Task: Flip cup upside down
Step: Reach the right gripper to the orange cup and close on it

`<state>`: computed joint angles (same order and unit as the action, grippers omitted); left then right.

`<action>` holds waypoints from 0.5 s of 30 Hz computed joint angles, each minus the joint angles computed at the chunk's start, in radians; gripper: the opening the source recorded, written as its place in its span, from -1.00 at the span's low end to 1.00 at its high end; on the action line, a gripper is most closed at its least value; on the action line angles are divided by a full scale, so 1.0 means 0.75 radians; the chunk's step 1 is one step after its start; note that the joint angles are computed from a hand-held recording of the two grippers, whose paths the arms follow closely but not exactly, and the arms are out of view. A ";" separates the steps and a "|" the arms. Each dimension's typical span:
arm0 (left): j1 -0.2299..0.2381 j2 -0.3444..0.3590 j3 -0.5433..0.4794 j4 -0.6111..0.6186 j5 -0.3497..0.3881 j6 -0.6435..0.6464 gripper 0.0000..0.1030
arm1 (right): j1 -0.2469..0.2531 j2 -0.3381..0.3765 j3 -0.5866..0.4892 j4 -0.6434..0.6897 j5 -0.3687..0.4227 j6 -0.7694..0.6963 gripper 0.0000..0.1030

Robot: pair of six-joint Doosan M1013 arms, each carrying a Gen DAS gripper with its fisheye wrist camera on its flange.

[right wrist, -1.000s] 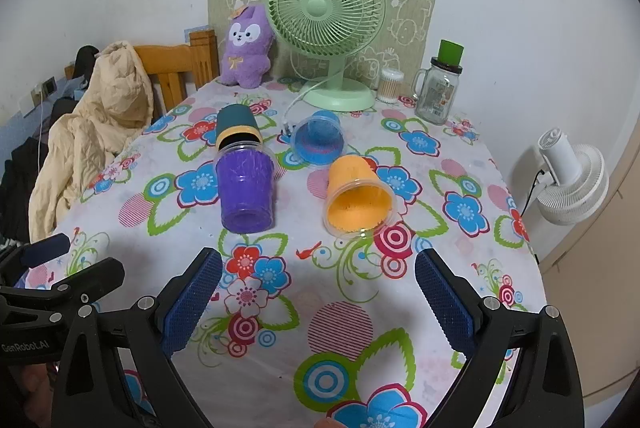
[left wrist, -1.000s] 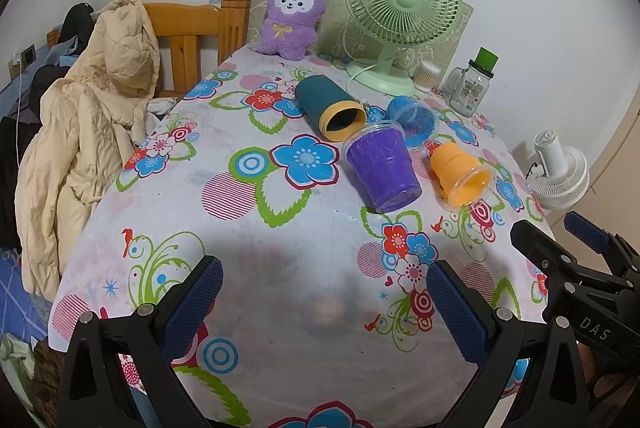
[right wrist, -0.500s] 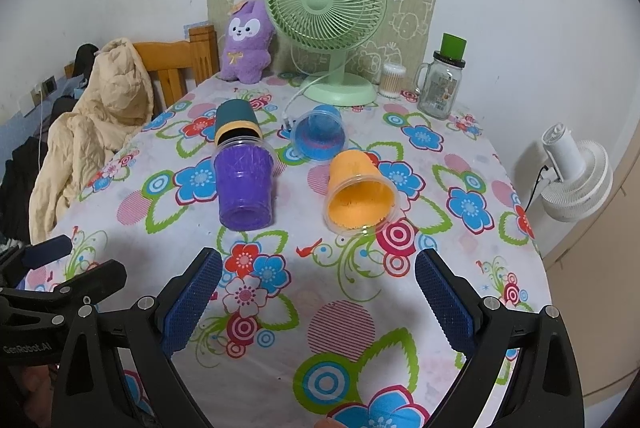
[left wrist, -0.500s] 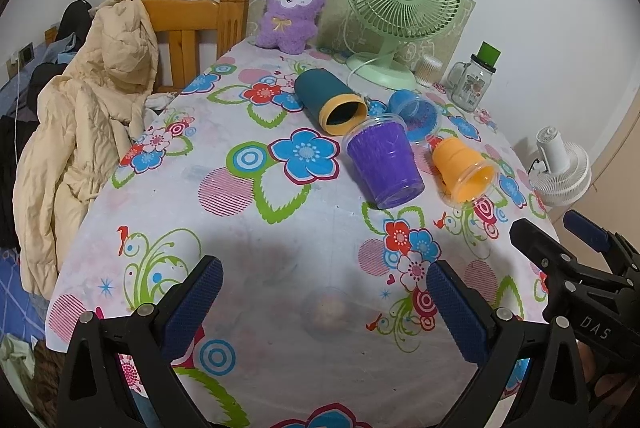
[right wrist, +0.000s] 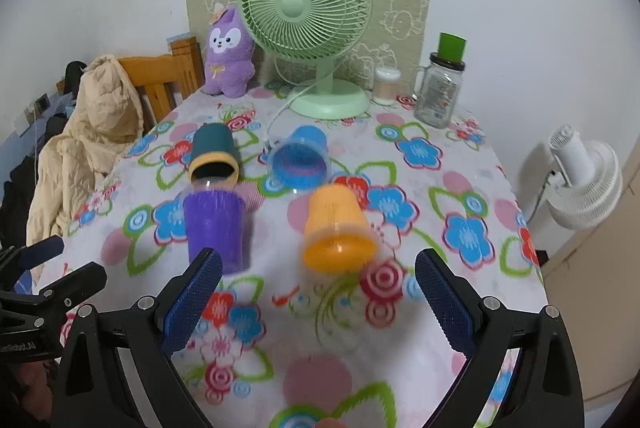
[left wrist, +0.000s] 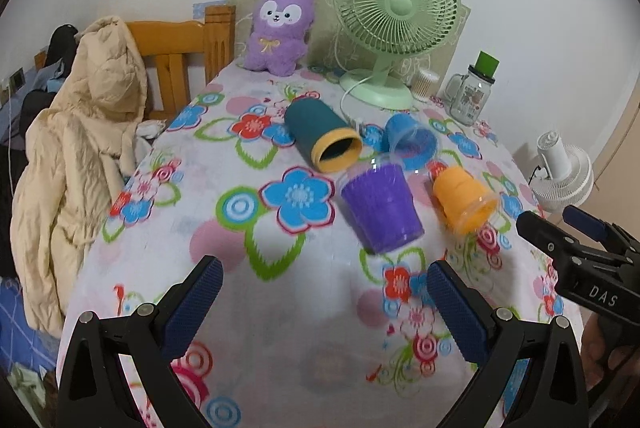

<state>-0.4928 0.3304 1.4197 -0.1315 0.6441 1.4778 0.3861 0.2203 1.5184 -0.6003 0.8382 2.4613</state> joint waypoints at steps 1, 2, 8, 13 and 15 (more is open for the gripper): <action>0.003 0.011 -0.018 -0.008 0.006 0.007 0.99 | -0.012 0.010 -0.016 0.020 0.007 -0.017 0.91; 0.004 0.023 -0.037 -0.015 0.012 0.014 0.99 | -0.022 0.018 -0.029 0.032 0.012 -0.028 0.91; -0.002 0.103 -0.152 -0.016 0.063 0.060 0.99 | -0.095 0.074 -0.101 0.124 0.034 -0.118 0.91; -0.009 0.171 -0.249 -0.031 0.121 0.085 0.99 | -0.152 0.133 -0.183 0.256 0.049 -0.241 0.91; -0.012 0.192 -0.282 -0.046 0.131 0.100 0.99 | -0.171 0.160 -0.216 0.318 0.066 -0.319 0.91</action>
<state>-0.5015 0.4744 1.2082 -0.1658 0.7426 1.5528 0.2577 0.3402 1.3562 -0.3620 0.8878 2.2220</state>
